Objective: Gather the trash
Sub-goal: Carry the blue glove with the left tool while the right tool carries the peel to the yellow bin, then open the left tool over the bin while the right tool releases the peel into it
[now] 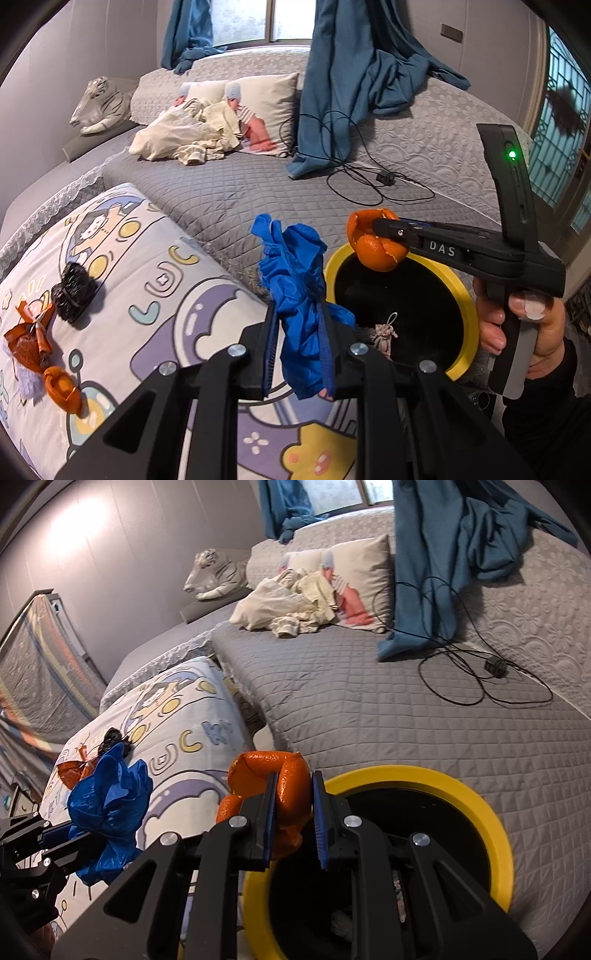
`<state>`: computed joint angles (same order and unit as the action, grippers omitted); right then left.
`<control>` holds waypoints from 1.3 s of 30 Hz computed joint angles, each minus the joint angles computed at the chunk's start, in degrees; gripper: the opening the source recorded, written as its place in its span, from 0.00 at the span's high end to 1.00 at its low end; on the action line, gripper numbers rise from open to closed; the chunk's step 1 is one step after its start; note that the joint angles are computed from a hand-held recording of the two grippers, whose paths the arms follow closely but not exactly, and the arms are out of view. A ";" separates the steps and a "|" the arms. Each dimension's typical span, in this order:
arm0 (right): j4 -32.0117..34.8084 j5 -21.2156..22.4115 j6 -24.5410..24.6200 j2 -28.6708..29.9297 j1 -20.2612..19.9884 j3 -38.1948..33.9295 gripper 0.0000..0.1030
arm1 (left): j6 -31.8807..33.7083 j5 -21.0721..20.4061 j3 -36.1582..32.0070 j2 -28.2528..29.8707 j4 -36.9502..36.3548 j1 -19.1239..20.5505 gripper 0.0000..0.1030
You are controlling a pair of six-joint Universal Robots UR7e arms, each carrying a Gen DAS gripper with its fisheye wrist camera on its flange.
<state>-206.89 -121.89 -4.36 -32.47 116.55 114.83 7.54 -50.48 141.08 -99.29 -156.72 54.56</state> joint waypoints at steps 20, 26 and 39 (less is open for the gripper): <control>-5.98 -3.06 0.54 -1.67 -4.32 5.03 0.84 | 0.57 -4.07 -2.24 10.63 -3.68 -0.47 0.82; -6.51 -4.30 1.02 -1.64 -5.59 5.66 0.84 | 1.15 -5.75 -3.28 14.21 -5.60 0.42 0.82; -6.09 -5.33 2.07 -0.39 -8.19 5.67 0.83 | 0.65 -8.55 -6.12 22.08 -7.48 3.68 0.82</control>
<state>-212.98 -127.22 -2.29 -32.85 108.36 120.50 8.19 -59.03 134.96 -77.21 -164.20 58.24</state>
